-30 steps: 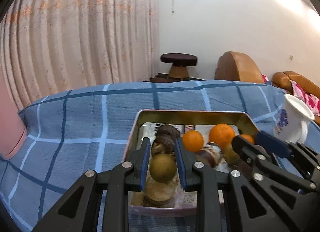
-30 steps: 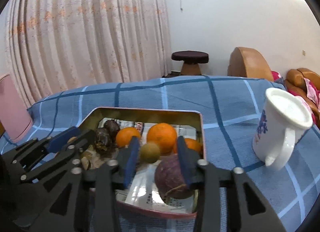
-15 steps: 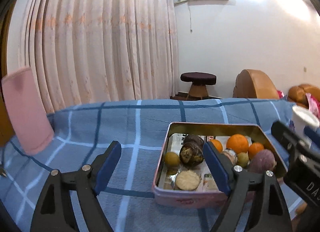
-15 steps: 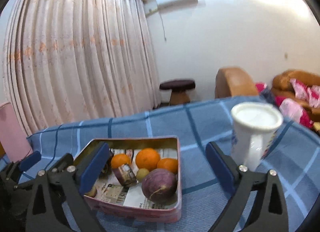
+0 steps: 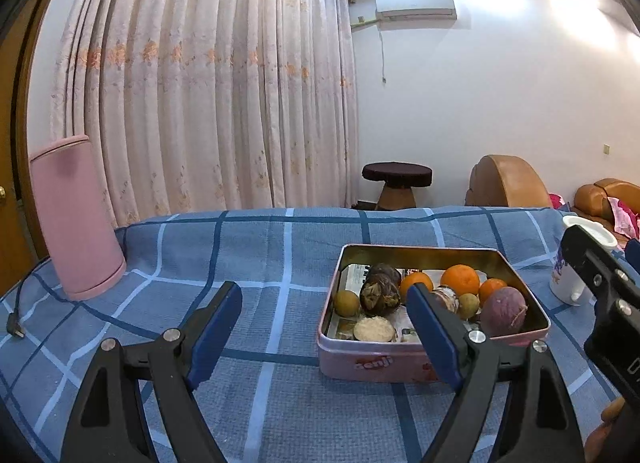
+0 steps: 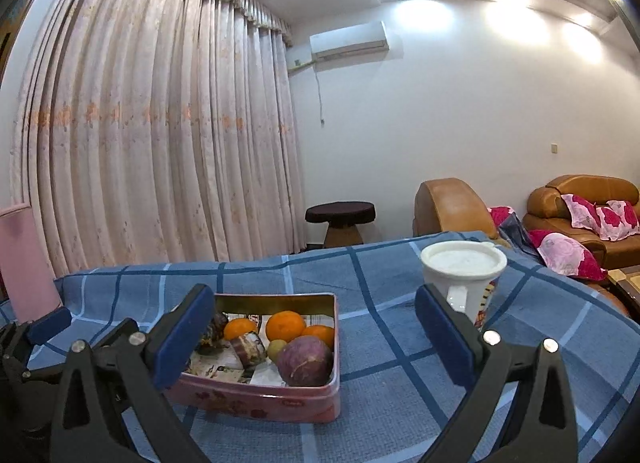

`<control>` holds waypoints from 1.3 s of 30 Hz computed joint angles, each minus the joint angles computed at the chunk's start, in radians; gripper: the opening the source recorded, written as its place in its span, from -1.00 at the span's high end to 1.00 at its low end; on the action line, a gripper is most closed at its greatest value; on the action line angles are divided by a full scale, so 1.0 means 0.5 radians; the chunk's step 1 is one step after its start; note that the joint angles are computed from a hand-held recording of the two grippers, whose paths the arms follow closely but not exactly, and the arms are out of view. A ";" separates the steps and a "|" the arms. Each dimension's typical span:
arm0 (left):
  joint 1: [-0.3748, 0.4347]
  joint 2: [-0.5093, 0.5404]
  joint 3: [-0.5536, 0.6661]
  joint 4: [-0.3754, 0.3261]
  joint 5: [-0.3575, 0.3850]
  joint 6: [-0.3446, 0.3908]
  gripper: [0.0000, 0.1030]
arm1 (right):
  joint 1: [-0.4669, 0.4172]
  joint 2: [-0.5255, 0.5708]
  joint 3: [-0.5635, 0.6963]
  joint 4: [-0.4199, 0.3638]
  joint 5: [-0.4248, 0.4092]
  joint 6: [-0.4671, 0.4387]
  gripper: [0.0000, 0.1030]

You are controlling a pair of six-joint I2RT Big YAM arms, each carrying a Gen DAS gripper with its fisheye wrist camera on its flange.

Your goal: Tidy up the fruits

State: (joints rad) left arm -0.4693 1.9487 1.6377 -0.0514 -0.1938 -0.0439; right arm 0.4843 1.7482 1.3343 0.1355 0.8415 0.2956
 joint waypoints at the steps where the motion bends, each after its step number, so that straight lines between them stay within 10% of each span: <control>1: 0.000 -0.003 -0.005 0.006 0.000 0.000 -0.66 | 0.002 -0.002 -0.003 0.006 0.005 -0.001 -1.00; 39: -0.002 -0.002 -0.019 0.003 -0.040 0.006 -0.68 | 0.012 -0.011 -0.021 0.023 0.021 -0.024 -1.00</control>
